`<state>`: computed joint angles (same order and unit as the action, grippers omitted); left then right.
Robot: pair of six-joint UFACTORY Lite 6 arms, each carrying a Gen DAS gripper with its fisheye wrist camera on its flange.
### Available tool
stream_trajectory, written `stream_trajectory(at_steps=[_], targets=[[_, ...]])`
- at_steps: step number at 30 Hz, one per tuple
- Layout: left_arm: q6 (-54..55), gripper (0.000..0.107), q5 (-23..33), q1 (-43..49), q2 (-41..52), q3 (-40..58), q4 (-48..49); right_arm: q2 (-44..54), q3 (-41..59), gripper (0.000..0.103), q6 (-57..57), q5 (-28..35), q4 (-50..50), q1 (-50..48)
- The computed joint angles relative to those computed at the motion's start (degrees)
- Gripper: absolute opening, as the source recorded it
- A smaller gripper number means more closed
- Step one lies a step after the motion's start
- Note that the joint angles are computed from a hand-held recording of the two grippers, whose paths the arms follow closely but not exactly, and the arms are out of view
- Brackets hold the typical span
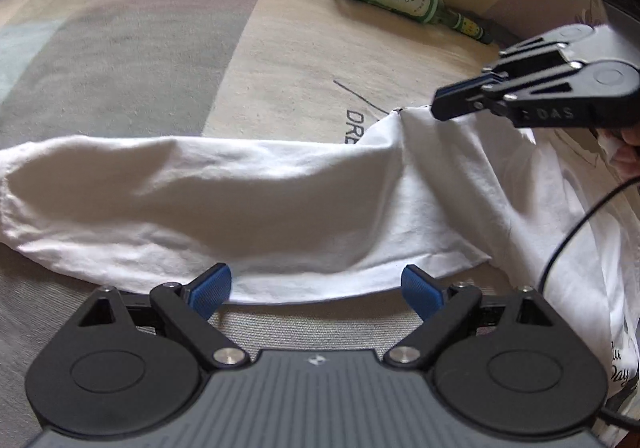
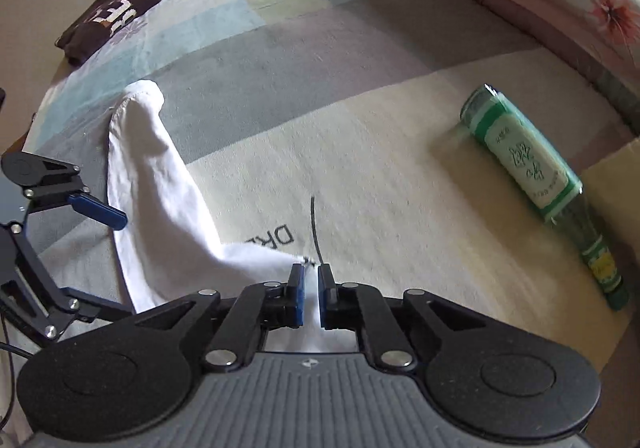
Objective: Fold clothes
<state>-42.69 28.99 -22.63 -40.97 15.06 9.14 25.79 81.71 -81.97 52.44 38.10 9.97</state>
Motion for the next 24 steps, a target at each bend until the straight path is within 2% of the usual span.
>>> stream_trajectory(at_steps=[1,2,6,9,11,14,17,19,20,22,24], targets=[[1.73,0.101,-1.93,1.13,-0.01,-1.04,-1.74,-0.94,-1.6,0.01,-0.08,-0.25,-0.24,-0.6],[1.96,0.102,-3.22,1.68,-0.4,-1.76,-2.41,-1.74,-2.78,0.01,-0.15,-0.32,-0.41,-1.23],[-4.74,0.102,-5.63,0.47,-2.03,-3.35,2.79,-4.01,-5.98,0.013,0.19,0.17,-0.98,-3.65],[-14.17,0.102,-5.32,-2.68,-0.61,-2.77,10.71,-4.6,-6.53,0.017,1.11,0.7,-0.59,-4.69],[-16.17,0.102,-3.05,-3.27,1.92,0.06,11.25,-4.94,-6.67,0.019,1.51,1.16,-0.04,-5.38],[-18.33,0.094,0.09,-3.86,4.81,3.89,11.58,-5.35,-6.3,0.022,1.24,2.15,0.6,-6.46],[-19.46,0.093,-0.51,-2.52,3.01,3.98,15.77,-5.88,-6.46,0.026,0.87,2.83,0.91,-7.61],[-17.08,0.088,-1.77,0.63,4.68,4.55,16.48,-6.35,-6.95,0.026,0.55,3.07,0.87,-8.33],[-13.46,0.081,-2.82,3.43,5.45,4.41,13.55,-6.63,-7.25,0.026,0.34,3.17,0.8,-8.66],[-11.72,0.072,-1.86,4.82,1.34,1.16,9.02,-7.27,-7.89,0.026,0.26,3.52,0.67,-9.39],[-13.86,0.072,1.46,3.66,-5.58,-2.91,6.68,-7.8,-8.25,0.027,0.31,4.28,0.56,-10.29]])
